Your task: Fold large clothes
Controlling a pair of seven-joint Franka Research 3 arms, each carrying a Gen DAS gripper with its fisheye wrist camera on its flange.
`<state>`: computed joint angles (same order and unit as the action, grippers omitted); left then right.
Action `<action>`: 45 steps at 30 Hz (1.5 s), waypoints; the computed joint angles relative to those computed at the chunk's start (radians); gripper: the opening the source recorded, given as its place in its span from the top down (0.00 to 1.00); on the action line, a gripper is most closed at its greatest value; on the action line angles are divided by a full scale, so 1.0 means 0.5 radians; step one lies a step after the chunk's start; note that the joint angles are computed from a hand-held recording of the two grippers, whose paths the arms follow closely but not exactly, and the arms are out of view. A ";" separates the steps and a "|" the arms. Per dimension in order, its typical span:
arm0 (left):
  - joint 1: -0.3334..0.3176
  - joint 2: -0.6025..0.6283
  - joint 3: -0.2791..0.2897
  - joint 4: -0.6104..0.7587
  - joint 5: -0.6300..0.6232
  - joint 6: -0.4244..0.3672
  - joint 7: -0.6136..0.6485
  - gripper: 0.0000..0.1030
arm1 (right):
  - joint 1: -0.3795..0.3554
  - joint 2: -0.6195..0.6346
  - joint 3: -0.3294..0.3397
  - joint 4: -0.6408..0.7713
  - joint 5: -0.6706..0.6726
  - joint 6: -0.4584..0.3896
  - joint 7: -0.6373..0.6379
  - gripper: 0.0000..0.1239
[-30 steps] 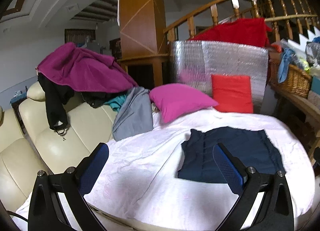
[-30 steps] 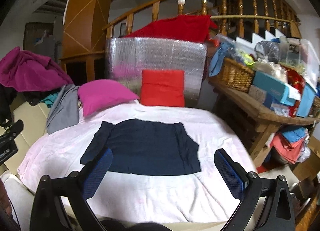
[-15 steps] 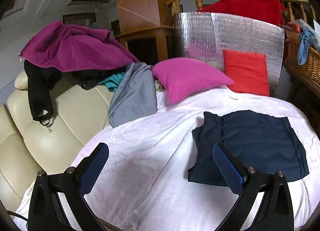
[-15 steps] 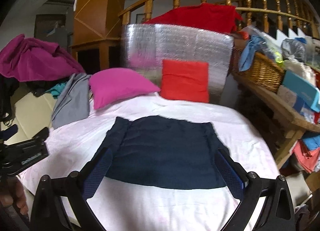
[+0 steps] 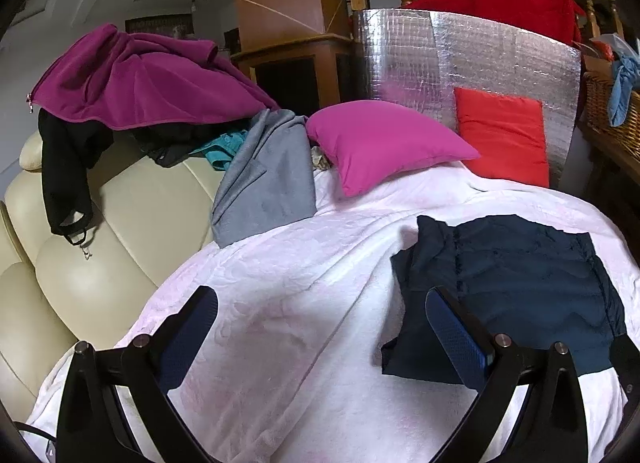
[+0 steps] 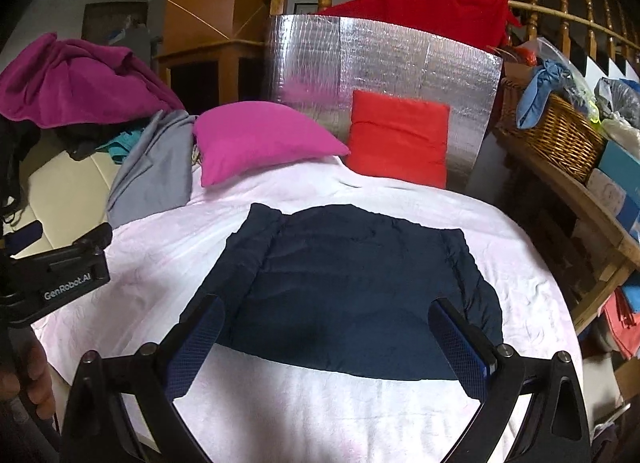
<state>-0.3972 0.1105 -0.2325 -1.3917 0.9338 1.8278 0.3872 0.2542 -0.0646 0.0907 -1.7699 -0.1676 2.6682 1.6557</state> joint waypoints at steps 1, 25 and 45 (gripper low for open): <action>-0.005 -0.004 -0.003 -0.001 0.013 0.005 -0.002 0.00 | 0.000 -0.002 -0.001 -0.001 0.001 0.002 -0.002 0.17; -0.147 0.043 -0.041 0.158 0.162 -0.065 0.046 0.00 | -0.094 -0.147 0.014 -0.127 -0.045 0.081 0.147 0.17; -0.407 0.033 -0.131 0.261 0.359 -0.190 0.016 0.00 | -0.436 -0.718 0.023 -0.584 0.051 0.165 0.121 0.17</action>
